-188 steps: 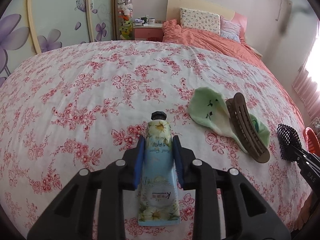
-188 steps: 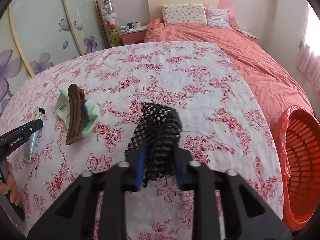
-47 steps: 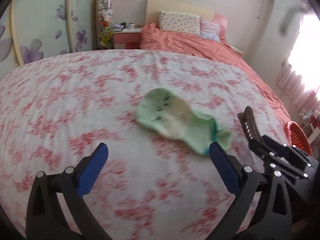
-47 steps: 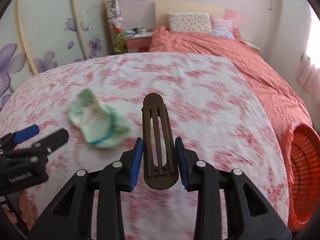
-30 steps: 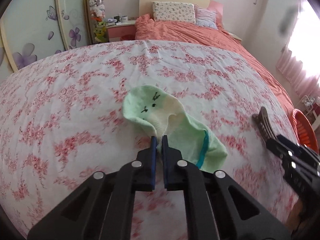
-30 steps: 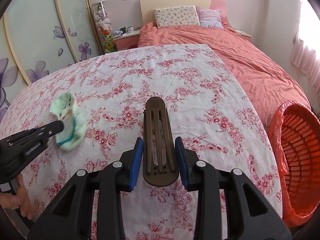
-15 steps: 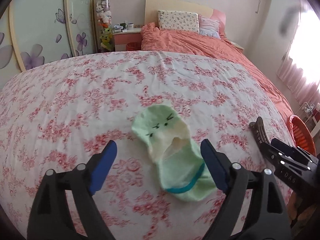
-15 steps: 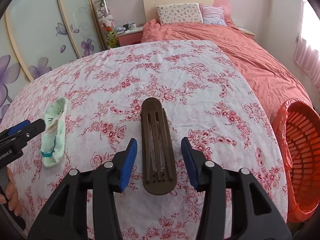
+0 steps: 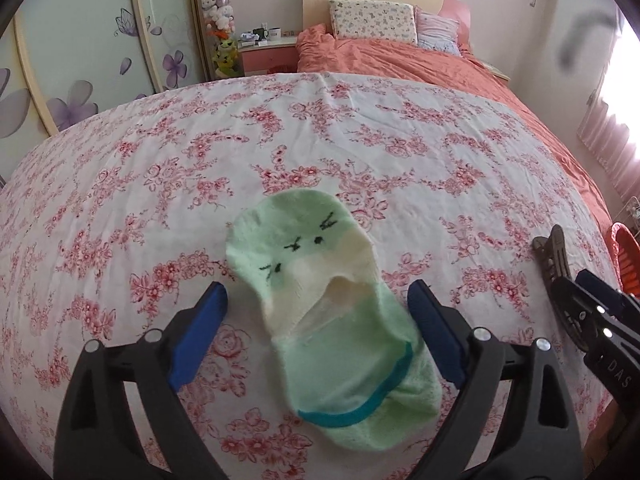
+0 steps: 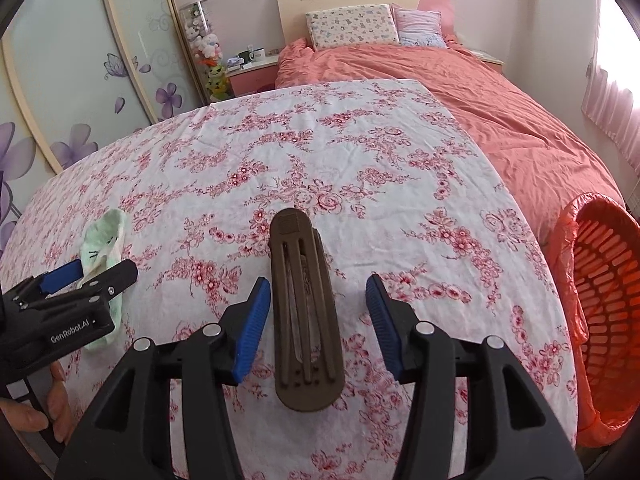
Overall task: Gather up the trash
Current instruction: 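Close the left tool on the green sock and lift it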
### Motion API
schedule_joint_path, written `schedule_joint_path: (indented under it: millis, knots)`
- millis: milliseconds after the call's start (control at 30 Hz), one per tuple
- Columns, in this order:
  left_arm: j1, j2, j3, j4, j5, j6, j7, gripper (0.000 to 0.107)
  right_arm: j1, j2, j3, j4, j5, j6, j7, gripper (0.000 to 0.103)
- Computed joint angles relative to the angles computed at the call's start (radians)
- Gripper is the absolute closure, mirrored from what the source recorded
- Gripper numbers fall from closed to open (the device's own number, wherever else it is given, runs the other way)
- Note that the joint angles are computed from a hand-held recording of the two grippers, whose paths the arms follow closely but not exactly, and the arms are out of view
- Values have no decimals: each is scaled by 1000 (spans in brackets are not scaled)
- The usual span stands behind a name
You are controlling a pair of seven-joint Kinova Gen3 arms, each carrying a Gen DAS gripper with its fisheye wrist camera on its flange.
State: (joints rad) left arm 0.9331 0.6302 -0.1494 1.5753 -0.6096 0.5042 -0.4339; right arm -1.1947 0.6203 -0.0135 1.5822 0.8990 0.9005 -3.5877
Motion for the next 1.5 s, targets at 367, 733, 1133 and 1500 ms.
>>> schedule_joint_path:
  millis: [367,733,1133,1500]
  knots:
    - [-13,6,11,-13,13,35,7,8,-3,-7,4,15,6,-17,-15,48]
    - [-17,1,17,-5,6,26,9,8,-2,-19,4,37,25,-34,-43,48]
    - [-1,-37,-9,57,-25,-60,34,47,12,-30,1,61,51,-69,-63,73]
    - [0,-58,-17,94,-20,-115,41,91,4,-32,-4,65,57,-61,-59,74]
